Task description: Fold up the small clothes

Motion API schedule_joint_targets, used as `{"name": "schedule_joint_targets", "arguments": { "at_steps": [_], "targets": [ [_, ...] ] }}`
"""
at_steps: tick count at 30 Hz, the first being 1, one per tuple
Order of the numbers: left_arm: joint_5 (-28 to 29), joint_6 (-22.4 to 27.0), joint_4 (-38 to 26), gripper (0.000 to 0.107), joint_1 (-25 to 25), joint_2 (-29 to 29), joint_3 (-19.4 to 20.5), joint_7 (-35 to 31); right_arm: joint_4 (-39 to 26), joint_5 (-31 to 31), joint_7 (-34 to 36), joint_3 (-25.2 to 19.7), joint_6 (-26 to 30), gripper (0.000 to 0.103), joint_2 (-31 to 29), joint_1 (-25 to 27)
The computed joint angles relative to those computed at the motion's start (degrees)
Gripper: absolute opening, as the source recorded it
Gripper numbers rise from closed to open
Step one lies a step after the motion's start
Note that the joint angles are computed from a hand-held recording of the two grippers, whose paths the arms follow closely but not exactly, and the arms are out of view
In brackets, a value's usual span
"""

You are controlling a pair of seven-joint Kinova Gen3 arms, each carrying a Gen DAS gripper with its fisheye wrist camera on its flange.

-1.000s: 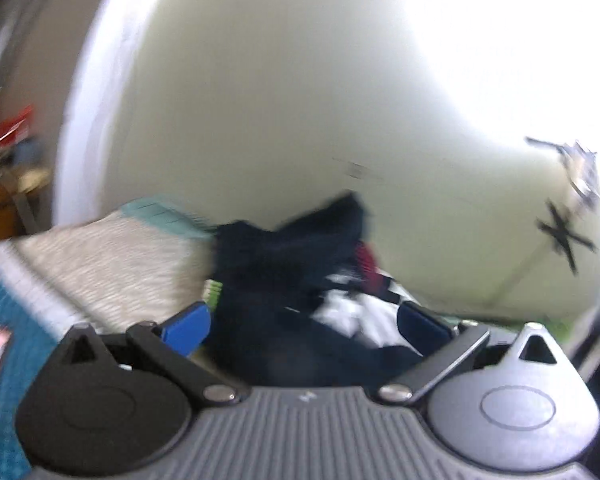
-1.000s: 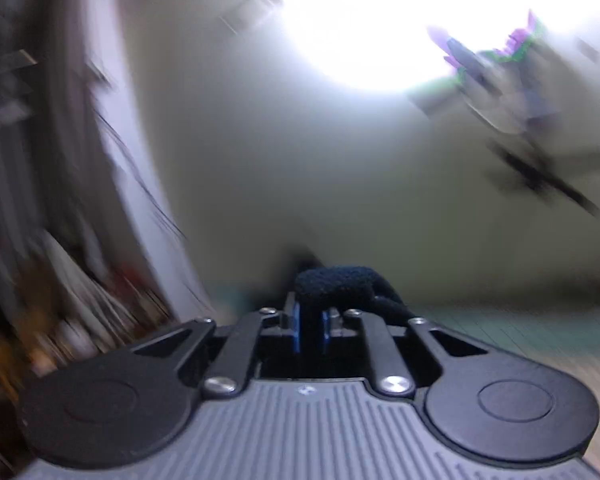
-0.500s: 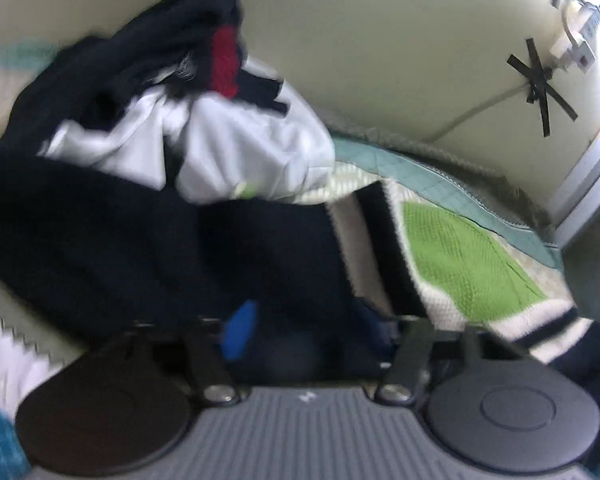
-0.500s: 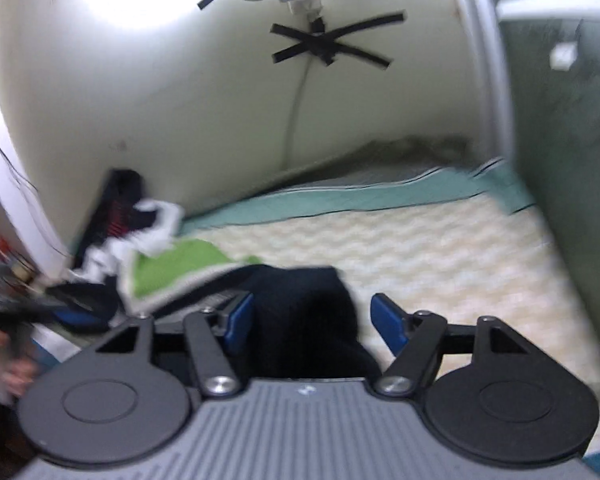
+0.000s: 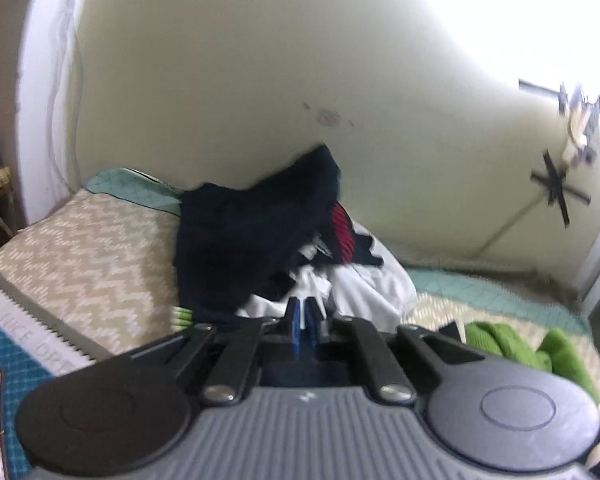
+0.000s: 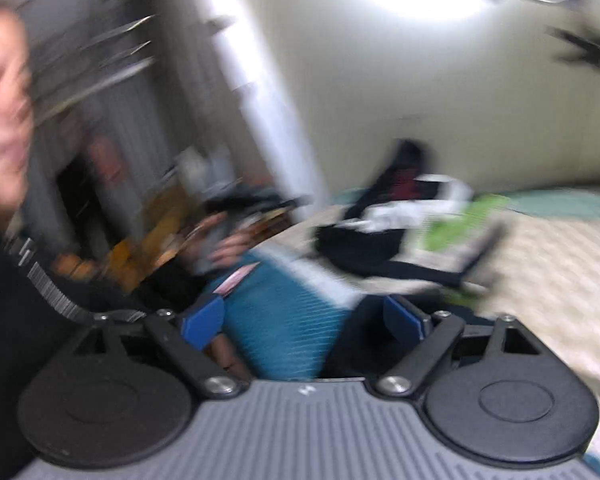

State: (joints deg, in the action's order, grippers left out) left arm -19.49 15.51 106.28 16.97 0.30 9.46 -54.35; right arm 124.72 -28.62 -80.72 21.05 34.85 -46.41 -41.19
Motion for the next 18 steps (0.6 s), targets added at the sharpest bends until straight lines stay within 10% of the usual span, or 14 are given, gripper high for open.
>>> {"name": "schedule_joint_targets", "arguments": {
  "at_steps": [6, 10, 13, 16, 18],
  "targets": [
    [5.5, 2.9, -12.1, 0.059, -3.8, 14.1, 13.2, -13.5, 1.3, 5.0, -12.4, -1.5, -5.3, 0.083, 1.8, 13.6],
    [12.8, 8.0, -20.9, 0.052, 3.2, 21.5, 8.7, -22.5, 1.1, -0.8, -7.7, 4.7, -11.1, 0.087, 11.6, 7.4],
    [17.8, 13.6, -27.0, 0.011, 8.2, 26.2, 3.3, -26.9, -0.9, -7.8, -1.3, 12.0, -10.1, 0.086, 19.3, -0.5],
    [19.4, 11.7, -25.1, 0.009, 9.2, 24.8, 1.4, -28.2, -2.7, -12.0, -0.6, 17.2, -8.2, 0.027, 25.5, -7.6],
    [23.7, 7.4, -20.9, 0.009, 4.9, 20.9, 4.9, -31.6, -2.7, -10.2, -2.0, 15.5, -9.9, 0.021, 24.8, -8.0]
  ]
}}
